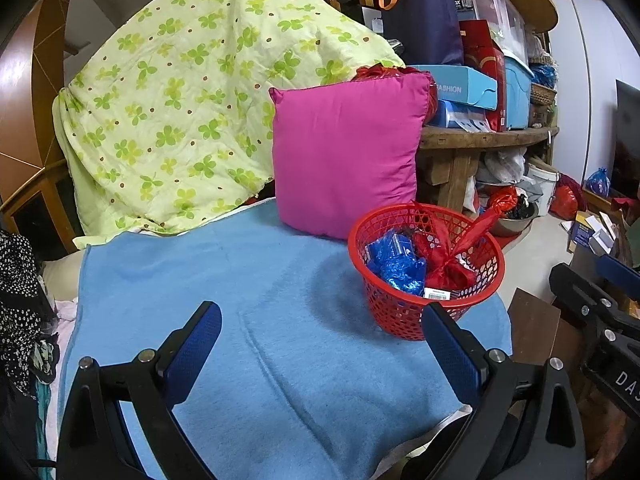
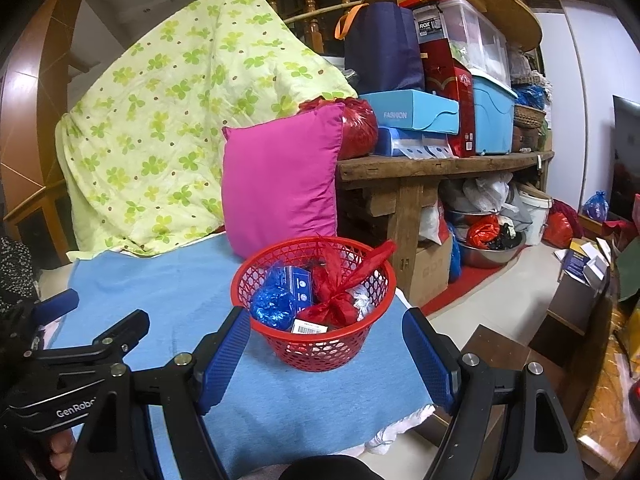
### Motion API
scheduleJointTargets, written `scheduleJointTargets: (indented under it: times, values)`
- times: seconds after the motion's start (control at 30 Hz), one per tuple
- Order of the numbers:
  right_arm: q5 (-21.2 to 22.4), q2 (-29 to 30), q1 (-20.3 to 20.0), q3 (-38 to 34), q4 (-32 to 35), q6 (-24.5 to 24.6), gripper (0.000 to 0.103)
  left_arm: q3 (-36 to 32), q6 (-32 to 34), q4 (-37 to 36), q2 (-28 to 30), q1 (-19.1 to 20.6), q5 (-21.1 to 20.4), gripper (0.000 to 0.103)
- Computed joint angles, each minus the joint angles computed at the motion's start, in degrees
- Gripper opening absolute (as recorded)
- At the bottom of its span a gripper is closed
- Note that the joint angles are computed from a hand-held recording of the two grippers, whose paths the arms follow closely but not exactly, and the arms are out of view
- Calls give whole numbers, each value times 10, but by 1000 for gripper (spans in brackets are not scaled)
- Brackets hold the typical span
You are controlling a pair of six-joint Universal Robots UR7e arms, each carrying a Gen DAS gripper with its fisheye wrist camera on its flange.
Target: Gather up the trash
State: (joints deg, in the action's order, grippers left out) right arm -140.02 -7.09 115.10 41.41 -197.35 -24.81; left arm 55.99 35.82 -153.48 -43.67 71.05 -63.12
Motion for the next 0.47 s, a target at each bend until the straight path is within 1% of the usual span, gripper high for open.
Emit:
scheduleJointTargets:
  times: [0.23,0.33,0.43,0.47]
  values:
    - [-4,21,0,-42,11,-14,81,-24,-1,6,16,4,-2,100]
    - [-1,32,0,-62,20,-17,81,-30,0,6,18,9,-10,100]
    - [18,44,0,-84,46,-16,81,-61,-15,28,28,21,-17,100]
    - [29,55,0,-104,66,-17,81,-74,-14,34,32,26,-16,100]
